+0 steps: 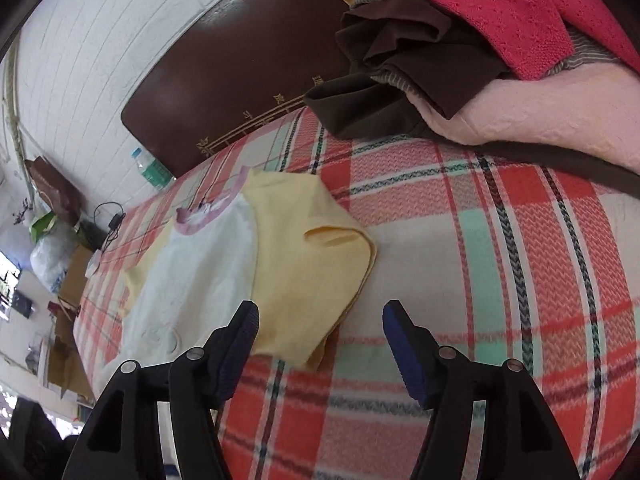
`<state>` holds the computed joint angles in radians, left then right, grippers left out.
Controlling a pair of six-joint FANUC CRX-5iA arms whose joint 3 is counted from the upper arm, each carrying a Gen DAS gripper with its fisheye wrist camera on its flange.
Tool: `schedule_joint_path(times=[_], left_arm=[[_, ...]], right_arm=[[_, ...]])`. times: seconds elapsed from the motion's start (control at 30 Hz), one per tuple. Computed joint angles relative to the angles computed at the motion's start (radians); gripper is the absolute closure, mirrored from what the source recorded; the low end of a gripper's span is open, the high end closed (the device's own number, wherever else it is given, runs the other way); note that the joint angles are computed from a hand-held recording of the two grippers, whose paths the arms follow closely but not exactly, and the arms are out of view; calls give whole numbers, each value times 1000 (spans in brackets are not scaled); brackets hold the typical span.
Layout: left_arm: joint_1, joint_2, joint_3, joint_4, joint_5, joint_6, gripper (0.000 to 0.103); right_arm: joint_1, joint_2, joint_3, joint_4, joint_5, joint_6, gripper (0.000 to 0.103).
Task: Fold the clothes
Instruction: 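Grasp the yellow sleeve with the right gripper and fold it over the body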
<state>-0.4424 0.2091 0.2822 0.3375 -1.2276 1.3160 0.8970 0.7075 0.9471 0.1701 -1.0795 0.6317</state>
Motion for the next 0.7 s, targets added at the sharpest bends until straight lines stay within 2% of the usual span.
schedule_joint_path(times=[0.07, 0.17, 0.23, 0.3, 0.33, 0.37, 0.4, 0.43, 0.5, 0.57, 0.63, 0.7], left_arm=[[-26, 7, 22, -65, -8, 24, 34], [-39, -8, 8, -98, 15, 22, 34], [-31, -17, -8, -87, 29, 33, 44], [-17, -20, -15, -78, 32, 45, 63], [-6, -23, -23, -60, 34, 46, 67], [3, -24, -30, -43, 37, 45, 78], [13, -24, -34, -26, 38, 46, 87], [29, -28, -50, 10, 43, 37, 88], [59, -34, -79, 81, 50, 21, 94], [89, -40, -110, 156, 55, 4, 94], [129, -58, -167, 270, 66, -29, 95], [169, -82, -228, 385, 79, -68, 95]], right_arm=[[-13, 41, 59, -3, -22, 20, 37], [-19, 106, 161, -13, -74, 82, 37], [-17, 146, 227, -11, -104, 138, 39], [-18, 195, 320, -27, -159, 186, 58], [-20, 225, 378, -34, -193, 198, 70], [-22, 257, 438, -41, -226, 210, 86], [-25, 266, 456, -54, -234, 214, 95], [-33, 249, 432, -81, -216, 207, 96], [-49, 169, 301, -142, -112, 189, 96], [-58, 122, 237, -179, -47, 181, 97], [-66, 106, 235, -217, -16, 180, 97], [-69, 133, 311, -240, -36, 181, 97]])
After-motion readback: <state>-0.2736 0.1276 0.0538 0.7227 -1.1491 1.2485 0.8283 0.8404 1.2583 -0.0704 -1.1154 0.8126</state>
